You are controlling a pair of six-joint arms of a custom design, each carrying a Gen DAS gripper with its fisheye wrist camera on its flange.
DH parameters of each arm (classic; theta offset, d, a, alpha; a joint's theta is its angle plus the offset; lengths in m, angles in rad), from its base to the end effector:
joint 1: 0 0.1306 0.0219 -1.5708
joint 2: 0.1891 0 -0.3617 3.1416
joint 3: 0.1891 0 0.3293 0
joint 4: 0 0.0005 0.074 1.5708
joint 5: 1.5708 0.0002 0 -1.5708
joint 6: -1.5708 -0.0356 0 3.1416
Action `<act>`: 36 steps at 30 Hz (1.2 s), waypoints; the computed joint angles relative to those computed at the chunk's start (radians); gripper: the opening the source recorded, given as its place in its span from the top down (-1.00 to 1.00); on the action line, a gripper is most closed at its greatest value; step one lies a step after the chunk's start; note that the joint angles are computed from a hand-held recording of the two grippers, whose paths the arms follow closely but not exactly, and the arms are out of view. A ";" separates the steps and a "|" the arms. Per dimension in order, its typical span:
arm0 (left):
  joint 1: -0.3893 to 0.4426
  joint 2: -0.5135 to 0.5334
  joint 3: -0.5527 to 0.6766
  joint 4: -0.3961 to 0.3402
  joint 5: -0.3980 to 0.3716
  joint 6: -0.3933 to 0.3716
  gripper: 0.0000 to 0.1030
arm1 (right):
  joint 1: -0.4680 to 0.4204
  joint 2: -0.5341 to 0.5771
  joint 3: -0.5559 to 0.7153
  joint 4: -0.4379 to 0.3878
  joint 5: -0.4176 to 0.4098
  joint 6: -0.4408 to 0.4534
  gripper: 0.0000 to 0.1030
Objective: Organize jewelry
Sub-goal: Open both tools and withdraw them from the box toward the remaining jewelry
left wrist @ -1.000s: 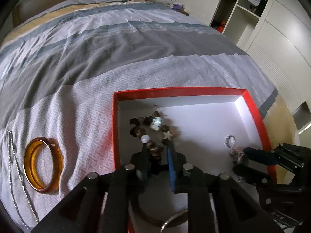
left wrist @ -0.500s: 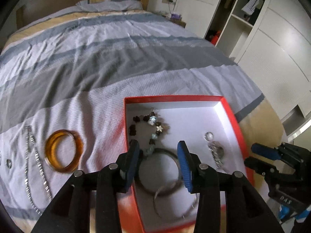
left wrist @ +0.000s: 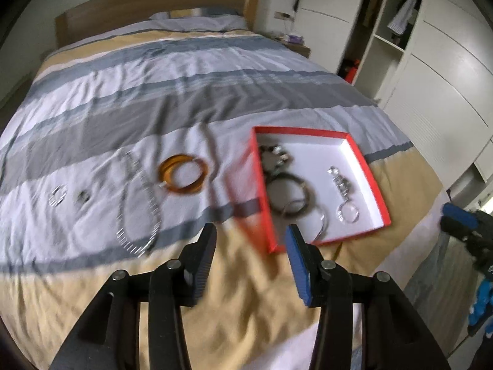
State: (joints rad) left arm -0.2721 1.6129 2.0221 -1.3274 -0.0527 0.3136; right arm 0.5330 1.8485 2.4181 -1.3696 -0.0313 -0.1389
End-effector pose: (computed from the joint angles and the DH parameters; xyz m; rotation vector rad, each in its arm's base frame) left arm 0.4562 -0.1259 0.5265 -0.0740 2.4952 -0.1809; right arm 0.4632 0.2740 0.5524 -0.4848 2.3505 0.3564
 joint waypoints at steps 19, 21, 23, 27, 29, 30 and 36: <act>0.234 -0.524 -0.435 0.021 -0.146 -0.022 -0.12 | 0.150 -0.208 -0.218 0.116 0.092 -0.115 0.44; 0.256 -0.562 -0.464 0.032 -0.144 -0.036 -0.13 | 0.163 -0.210 -0.217 0.116 0.101 -0.118 0.44; 0.276 -0.593 -0.487 0.036 -0.134 -0.046 -0.13 | 0.180 -0.210 -0.213 0.114 0.112 -0.124 0.44; 0.315 -0.624 -0.514 0.014 -0.110 -0.067 -0.13 | 0.199 -0.194 -0.192 0.105 0.116 -0.134 0.44; 0.340 -0.639 -0.535 0.018 -0.097 -0.074 -0.13 | 0.206 -0.176 -0.175 0.099 0.115 -0.137 0.44; 0.350 -0.642 -0.542 0.019 -0.096 -0.076 -0.13 | 0.210 -0.166 -0.165 0.096 0.112 -0.139 0.44; 0.409 -0.633 -0.575 0.039 -0.065 -0.082 -0.13 | 0.222 -0.065 -0.052 0.051 0.091 -0.136 0.44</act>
